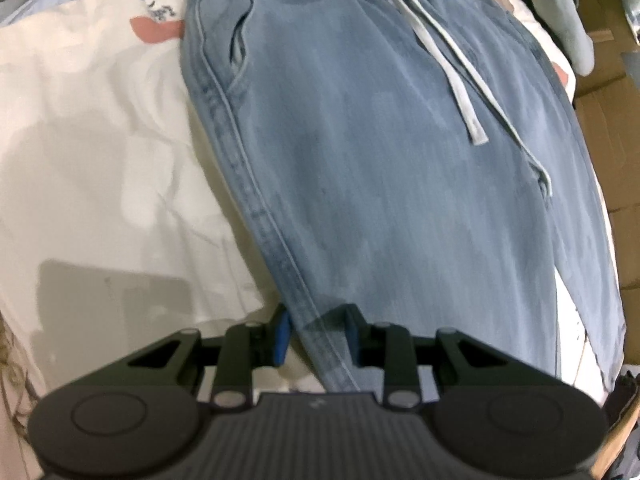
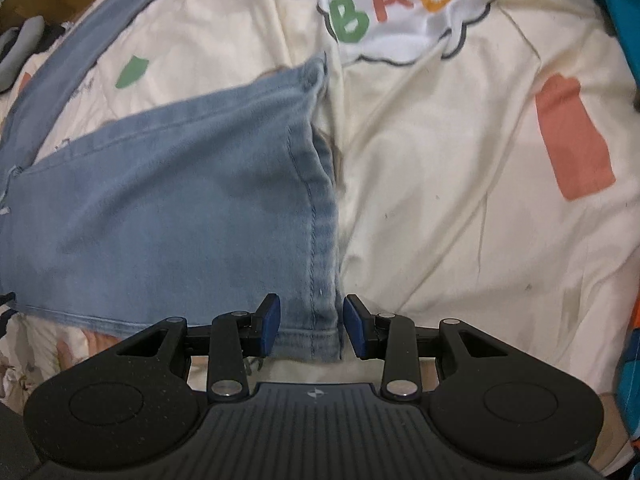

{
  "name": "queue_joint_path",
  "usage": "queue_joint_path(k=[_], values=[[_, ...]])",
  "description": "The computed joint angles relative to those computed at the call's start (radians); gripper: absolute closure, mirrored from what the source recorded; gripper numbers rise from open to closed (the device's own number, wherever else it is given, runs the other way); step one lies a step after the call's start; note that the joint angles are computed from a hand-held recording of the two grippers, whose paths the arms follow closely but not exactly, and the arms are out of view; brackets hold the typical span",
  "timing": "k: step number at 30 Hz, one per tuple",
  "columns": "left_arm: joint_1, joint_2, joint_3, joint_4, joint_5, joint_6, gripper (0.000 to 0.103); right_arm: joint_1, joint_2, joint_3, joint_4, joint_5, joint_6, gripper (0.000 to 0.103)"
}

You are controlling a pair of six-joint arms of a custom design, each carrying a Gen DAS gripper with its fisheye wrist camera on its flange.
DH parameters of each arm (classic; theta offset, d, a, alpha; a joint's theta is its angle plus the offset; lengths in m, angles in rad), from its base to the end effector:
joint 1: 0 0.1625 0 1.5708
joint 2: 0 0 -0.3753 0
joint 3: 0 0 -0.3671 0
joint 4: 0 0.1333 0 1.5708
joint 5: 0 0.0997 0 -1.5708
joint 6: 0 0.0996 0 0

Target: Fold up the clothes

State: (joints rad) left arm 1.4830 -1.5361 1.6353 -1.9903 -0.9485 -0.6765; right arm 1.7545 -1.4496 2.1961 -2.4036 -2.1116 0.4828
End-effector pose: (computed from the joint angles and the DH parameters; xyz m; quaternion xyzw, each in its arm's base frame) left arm 0.1469 -0.5133 0.4558 -0.3194 0.8852 -0.2536 0.2238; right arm 0.1576 -0.3995 0.2093 -0.1548 -0.9503 0.1266 0.2386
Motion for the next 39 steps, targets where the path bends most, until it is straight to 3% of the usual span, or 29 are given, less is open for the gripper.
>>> queue_joint_path(k=[10,16,18,21,26,32,39], values=[[-0.001,0.009,-0.020,0.020,-0.011,-0.016,0.073,-0.019,-0.006,0.016,-0.007,0.034,-0.017,0.061],[0.029,-0.040,-0.041,0.077,-0.028,0.036,0.073,-0.054,-0.068,0.056,-0.066,0.113,-0.029,0.062],[-0.002,-0.023,-0.026,0.065,-0.019,-0.005,0.073,-0.066,-0.073,0.067,-0.073,0.118,-0.027,0.062],[0.001,-0.032,-0.021,0.070,-0.027,-0.002,0.073,-0.089,-0.071,0.079,-0.079,0.132,-0.014,0.062],[0.006,-0.045,-0.015,0.068,-0.036,0.001,0.073,-0.153,-0.102,0.107,-0.110,0.227,0.061,0.062],[0.028,-0.070,0.010,0.020,-0.053,-0.012,0.073,-0.201,-0.182,0.148,-0.148,0.387,0.023,0.069],[0.062,-0.111,0.053,-0.057,-0.082,-0.029,0.072,-0.217,-0.199,0.199,-0.240,0.400,0.100,0.071]])
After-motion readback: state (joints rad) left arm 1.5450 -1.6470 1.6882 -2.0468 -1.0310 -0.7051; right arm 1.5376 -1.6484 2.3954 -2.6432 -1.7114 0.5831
